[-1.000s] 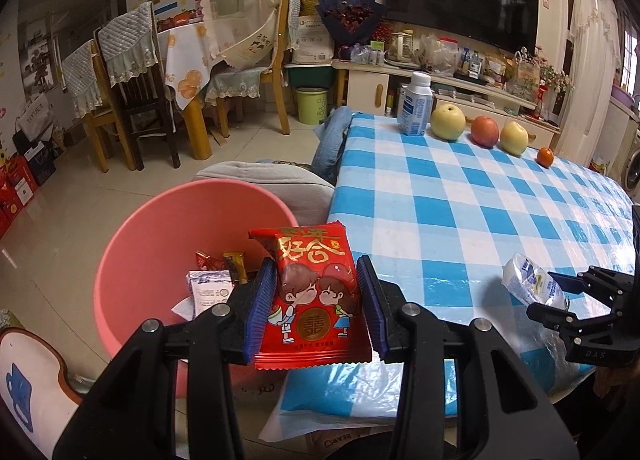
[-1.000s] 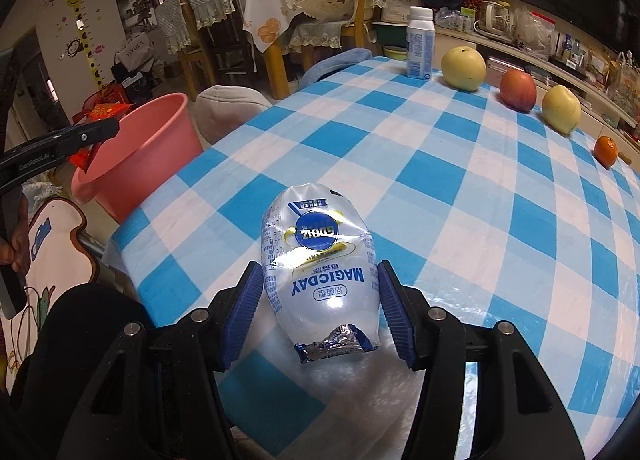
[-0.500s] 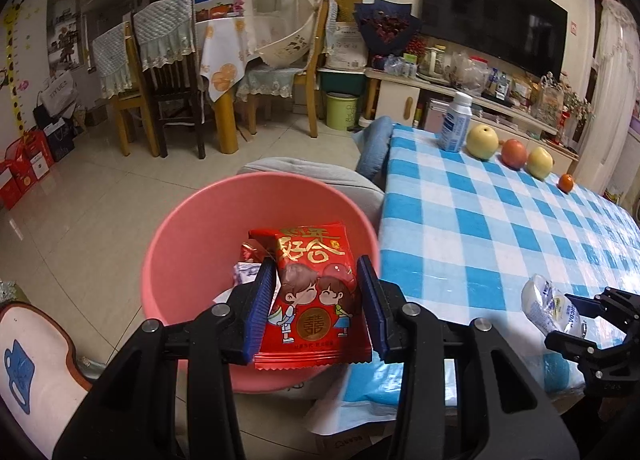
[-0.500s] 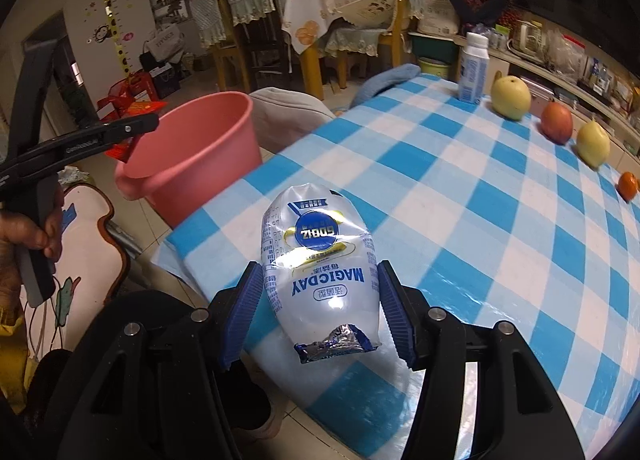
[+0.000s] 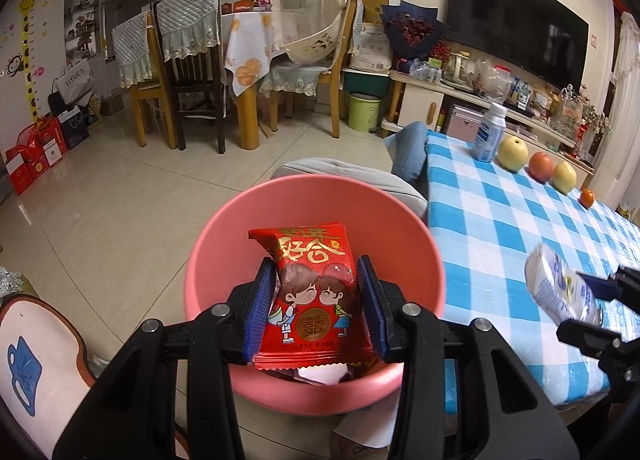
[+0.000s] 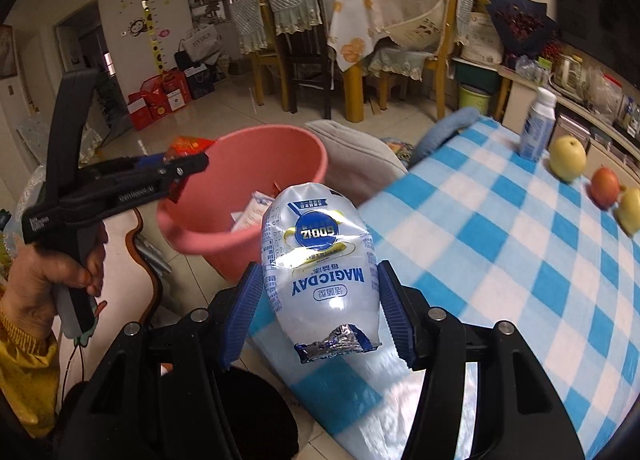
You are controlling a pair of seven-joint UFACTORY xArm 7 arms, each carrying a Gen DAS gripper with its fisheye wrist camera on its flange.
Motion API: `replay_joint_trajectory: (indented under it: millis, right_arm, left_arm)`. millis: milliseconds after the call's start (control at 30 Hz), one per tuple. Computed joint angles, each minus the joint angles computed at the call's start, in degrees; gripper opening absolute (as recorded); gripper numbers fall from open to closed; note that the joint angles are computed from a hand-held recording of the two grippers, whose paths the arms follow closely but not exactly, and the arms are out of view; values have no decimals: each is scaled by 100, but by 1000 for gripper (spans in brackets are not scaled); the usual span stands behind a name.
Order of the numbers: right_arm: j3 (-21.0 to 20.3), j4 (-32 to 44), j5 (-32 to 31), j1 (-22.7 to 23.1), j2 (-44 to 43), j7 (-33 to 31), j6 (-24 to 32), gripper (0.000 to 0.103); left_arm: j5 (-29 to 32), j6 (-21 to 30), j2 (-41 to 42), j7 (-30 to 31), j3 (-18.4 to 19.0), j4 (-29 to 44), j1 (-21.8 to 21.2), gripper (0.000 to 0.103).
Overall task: Collect trash
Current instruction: 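Carry red wrapper and white pouch to the pink bin and open both tools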
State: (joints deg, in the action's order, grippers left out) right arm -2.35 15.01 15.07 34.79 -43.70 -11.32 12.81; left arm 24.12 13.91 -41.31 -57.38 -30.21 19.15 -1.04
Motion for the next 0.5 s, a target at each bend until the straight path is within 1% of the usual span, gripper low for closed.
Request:
replay_joint_trajectory:
  millis: [200, 300, 400, 500]
  right_arm:
    - [-223, 728, 188, 576, 1071, -247, -508, 59]
    - [-325, 1060, 334, 789, 1522, -412, -644, 59]
    - [-448, 1394, 563, 1017, 1991, -641, -740, 59]
    - [-507, 1639, 847, 1141, 2338, -906, -811, 59]
  left_arm:
    - [112, -263, 261, 133, 76, 17, 299, 44]
    - [156, -419, 454, 191, 53, 58, 492, 44]
    - [211, -561, 655, 197, -54, 135, 713, 44]
    - [276, -704, 838, 202, -178, 195, 947, 44]
